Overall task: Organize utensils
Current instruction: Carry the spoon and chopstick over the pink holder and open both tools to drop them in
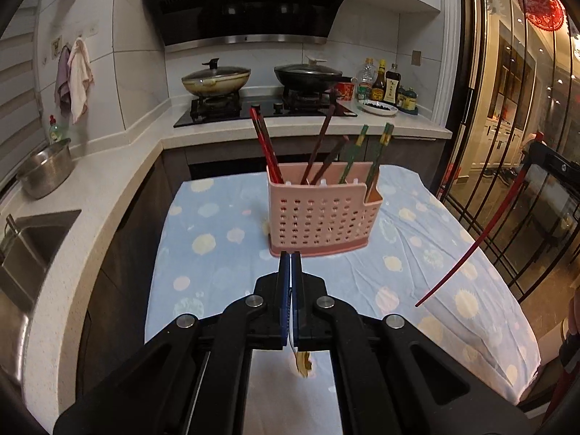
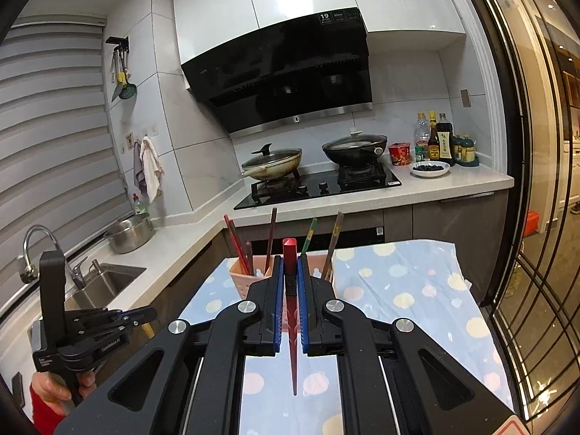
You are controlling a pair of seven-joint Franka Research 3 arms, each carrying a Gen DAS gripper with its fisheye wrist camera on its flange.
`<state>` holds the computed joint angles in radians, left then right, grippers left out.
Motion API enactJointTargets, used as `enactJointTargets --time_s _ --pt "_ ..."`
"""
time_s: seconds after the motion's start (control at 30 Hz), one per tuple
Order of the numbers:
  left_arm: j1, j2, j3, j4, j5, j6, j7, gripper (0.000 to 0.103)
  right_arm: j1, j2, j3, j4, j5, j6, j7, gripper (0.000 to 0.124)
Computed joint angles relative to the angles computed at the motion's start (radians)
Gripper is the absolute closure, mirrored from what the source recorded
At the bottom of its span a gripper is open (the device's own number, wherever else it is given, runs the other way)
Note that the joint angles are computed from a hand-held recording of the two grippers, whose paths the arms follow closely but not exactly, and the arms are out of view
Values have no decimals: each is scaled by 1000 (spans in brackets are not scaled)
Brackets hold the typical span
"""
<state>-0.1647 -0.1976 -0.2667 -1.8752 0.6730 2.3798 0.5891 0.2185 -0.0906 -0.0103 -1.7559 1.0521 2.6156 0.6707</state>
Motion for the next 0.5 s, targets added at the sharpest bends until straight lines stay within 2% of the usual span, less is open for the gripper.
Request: enactJointTargets --time_s 0.23,0.37,0.5 --pt "13 137 24 229 74 -24 51 103 -18 210 45 301 -97 11 119 117" --pt "1 240 54 387 94 -35 90 103 -27 350 77 498 -214 28 235 117" --pt "-19 346 91 541 77 -43 153 103 -26 505 88 720 -347 -6 374 117"
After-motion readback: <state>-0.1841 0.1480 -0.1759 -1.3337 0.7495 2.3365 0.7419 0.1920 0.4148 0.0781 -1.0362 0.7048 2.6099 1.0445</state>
